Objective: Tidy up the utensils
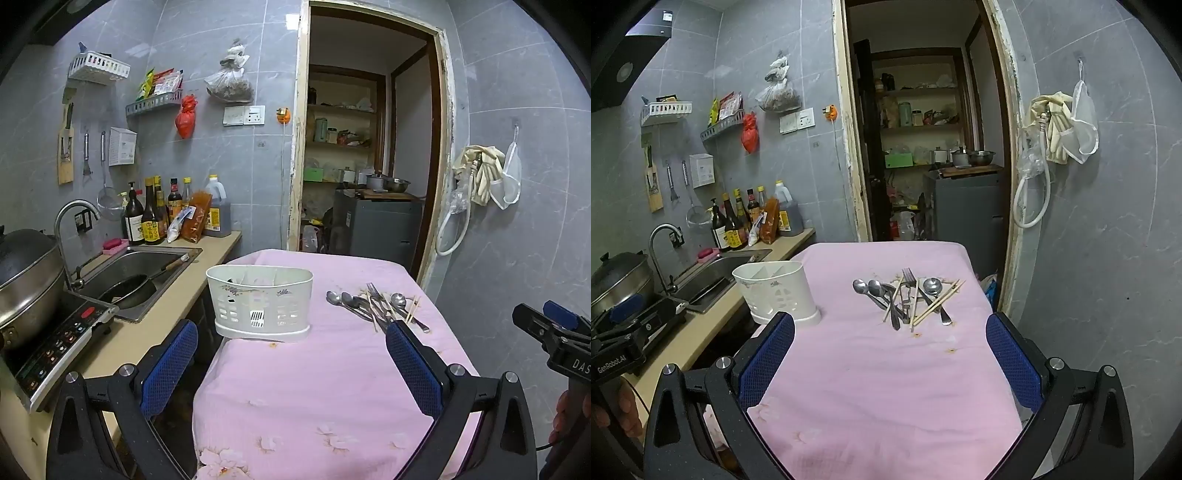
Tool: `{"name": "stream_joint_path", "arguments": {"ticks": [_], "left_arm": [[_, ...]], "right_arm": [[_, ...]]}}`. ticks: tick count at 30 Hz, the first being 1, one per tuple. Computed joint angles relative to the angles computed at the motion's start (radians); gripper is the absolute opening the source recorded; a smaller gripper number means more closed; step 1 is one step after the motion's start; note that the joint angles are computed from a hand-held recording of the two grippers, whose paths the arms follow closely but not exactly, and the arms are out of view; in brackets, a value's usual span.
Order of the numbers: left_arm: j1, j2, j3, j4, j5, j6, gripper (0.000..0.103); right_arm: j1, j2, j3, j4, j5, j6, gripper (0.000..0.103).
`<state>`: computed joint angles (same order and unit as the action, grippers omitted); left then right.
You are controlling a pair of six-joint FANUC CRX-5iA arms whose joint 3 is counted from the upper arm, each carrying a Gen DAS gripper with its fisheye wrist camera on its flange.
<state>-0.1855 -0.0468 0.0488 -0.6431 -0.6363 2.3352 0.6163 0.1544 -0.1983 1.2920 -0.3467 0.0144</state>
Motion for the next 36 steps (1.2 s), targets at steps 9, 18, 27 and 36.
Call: {"name": "stream_joint_path", "arguments": {"ticks": [9,18,27,36], "left_arm": [[0.001,-0.007,-0.007,0.005,0.006,-0.005,0.103],[0.002,0.000,0.000,0.008,-0.002,-0.007,0.103],[0.001,0.001,0.001,0.007,-0.004,-0.007,0.103],[0.002,0.001,0.001,0.009,-0.003,-0.009,0.103]], "right_arm": [[0.003,0.005,0.006,-0.010,-0.003,0.010,0.102],[0.001,0.009,0.012,-0.025,0.000,0.025,0.102],[0.003,0.011,0.019,-0.041,-0.003,0.039,0.102],[0.002,0.013,0.021,-0.047,-0.001,0.044,0.102]]}}
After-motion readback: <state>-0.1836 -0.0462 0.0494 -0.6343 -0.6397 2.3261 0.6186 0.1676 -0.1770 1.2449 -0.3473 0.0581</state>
